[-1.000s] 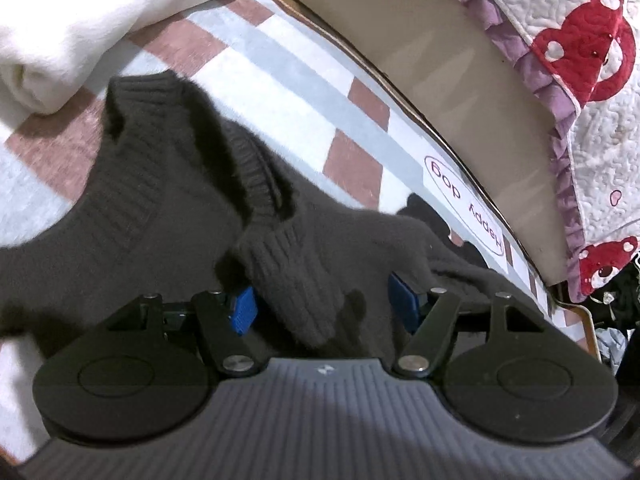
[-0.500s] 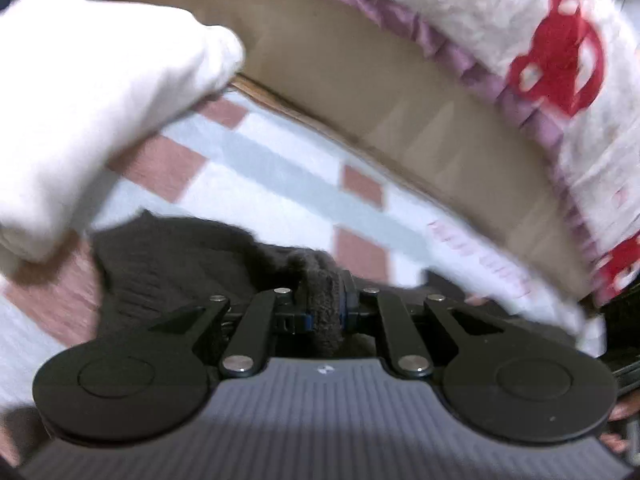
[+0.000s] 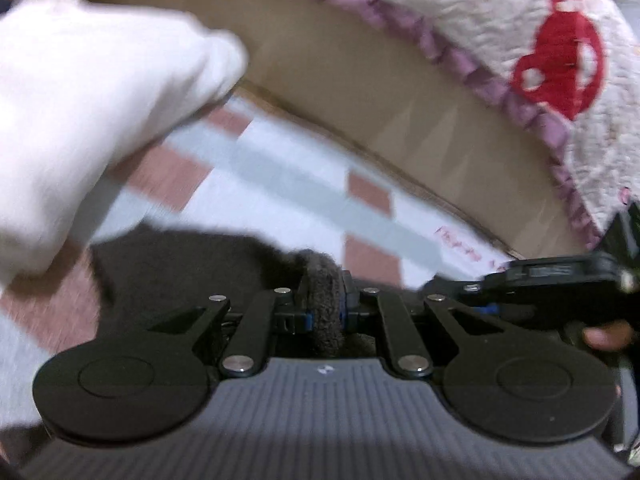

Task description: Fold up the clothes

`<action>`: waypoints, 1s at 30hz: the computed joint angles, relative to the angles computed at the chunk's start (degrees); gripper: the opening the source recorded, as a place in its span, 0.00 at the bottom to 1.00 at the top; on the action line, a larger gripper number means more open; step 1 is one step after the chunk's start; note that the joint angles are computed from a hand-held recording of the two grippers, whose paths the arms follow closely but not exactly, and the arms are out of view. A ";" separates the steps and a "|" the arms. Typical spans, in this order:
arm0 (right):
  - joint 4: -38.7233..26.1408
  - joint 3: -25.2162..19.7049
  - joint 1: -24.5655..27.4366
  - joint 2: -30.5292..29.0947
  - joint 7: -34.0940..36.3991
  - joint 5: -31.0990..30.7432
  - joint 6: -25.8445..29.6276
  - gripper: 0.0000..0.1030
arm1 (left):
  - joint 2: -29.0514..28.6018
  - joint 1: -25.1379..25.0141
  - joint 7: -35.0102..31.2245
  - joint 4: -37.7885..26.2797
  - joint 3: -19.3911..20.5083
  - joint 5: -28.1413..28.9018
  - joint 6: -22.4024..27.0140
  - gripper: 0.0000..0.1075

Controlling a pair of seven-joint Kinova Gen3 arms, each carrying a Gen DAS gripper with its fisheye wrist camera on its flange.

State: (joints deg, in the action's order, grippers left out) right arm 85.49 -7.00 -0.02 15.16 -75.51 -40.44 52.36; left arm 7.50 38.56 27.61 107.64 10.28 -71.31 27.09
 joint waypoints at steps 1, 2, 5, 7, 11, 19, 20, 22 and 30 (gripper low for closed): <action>-0.97 -0.36 -0.08 -0.05 0.76 1.40 -0.85 0.15 | 0.13 1.66 1.40 -0.23 -1.57 -2.32 -0.03 0.10; -2.13 -1.20 0.90 0.18 0.66 1.86 -0.77 0.15 | 0.27 2.26 1.86 -0.49 -2.33 -3.72 0.00 0.10; -7.27 -4.44 6.64 4.06 0.51 -0.46 4.52 0.16 | 1.37 -1.60 0.15 -1.03 -0.58 -2.30 -1.30 0.10; -11.46 -3.64 6.46 6.37 -0.14 0.87 8.48 0.18 | 2.29 -4.68 -3.84 -2.08 1.32 2.36 -1.62 0.10; -11.81 -0.42 4.07 5.86 -0.47 3.86 8.01 0.37 | 5.35 -9.41 -13.16 -5.88 8.93 7.98 5.35 0.10; -9.18 -3.48 12.25 3.66 11.09 5.34 15.14 0.38 | 6.49 1.82 -25.20 -10.12 -3.62 18.54 8.66 0.11; -8.03 -5.21 13.68 2.61 12.09 6.82 15.51 0.38 | 6.25 1.93 -24.49 -9.55 -4.28 18.63 7.58 0.11; -3.42 -5.48 14.20 -1.68 14.28 10.64 13.44 0.37 | 5.87 2.25 -23.63 -8.89 -5.08 18.75 6.63 0.11; 15.33 11.72 7.24 -19.20 4.88 22.52 -3.80 0.48 | 5.71 -2.89 -29.77 -14.08 1.15 29.17 14.67 0.26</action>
State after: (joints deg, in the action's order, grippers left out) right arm 100.82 4.71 7.22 -4.04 -70.63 -17.92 48.57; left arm 13.22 35.67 -2.16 93.56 11.43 -42.14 41.76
